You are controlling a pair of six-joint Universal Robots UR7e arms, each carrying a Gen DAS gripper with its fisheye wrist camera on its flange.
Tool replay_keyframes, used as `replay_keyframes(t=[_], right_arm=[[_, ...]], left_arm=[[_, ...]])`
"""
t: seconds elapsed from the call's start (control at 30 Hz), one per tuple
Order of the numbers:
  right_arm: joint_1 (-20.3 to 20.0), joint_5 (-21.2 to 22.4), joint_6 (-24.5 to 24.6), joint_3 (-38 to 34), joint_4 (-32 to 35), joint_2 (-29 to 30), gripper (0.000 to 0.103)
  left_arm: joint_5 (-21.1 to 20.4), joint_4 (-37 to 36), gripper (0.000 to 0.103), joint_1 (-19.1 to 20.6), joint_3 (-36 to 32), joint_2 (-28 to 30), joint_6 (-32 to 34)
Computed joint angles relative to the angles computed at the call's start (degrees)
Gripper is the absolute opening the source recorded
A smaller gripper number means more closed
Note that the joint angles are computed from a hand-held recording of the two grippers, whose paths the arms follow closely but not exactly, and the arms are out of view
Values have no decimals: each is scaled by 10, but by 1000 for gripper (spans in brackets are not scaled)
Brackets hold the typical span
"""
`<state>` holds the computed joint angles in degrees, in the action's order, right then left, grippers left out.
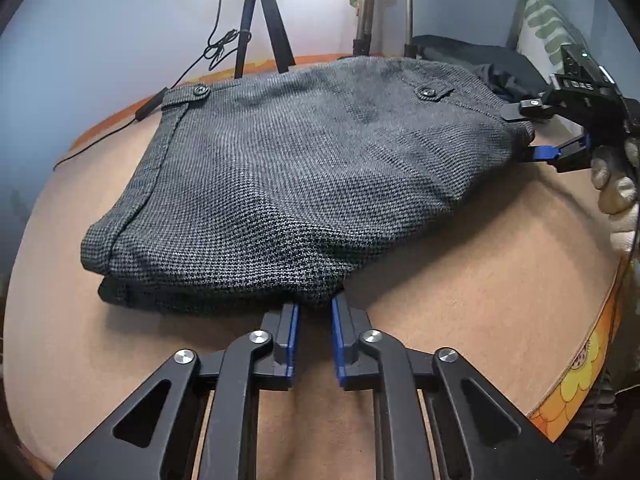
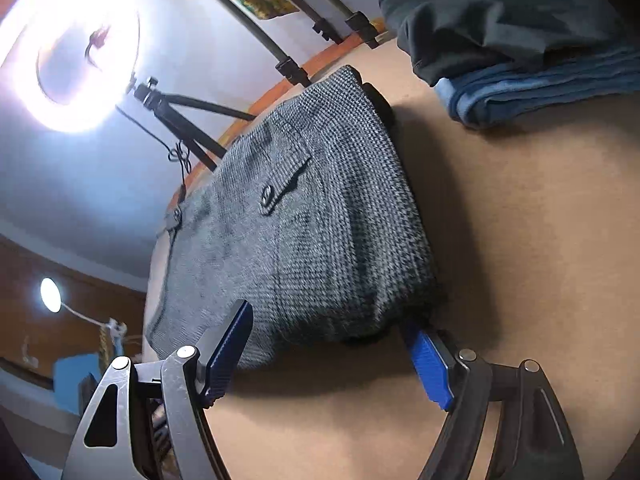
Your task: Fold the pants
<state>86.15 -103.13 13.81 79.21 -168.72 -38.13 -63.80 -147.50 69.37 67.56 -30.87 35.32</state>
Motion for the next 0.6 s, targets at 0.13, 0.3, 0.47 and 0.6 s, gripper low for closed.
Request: replay_keyframes(t=[0.13, 0.3, 0.47, 0.6], right_arm=[[3, -17, 2, -18, -2, 11, 59], [22, -69, -46, -23, -25, 13, 29], [20, -73, -45, -16, -2, 5, 40], [13, -55, -28, 6, -31, -4, 58]], left_arm=[[-29, 22, 7, 4, -6, -10, -15], [-30, 49, 5, 4, -2, -25, -8], [-1, 65, 6, -8, 20, -47, 35], [-12, 39, 7, -21, 4, -45, 46]])
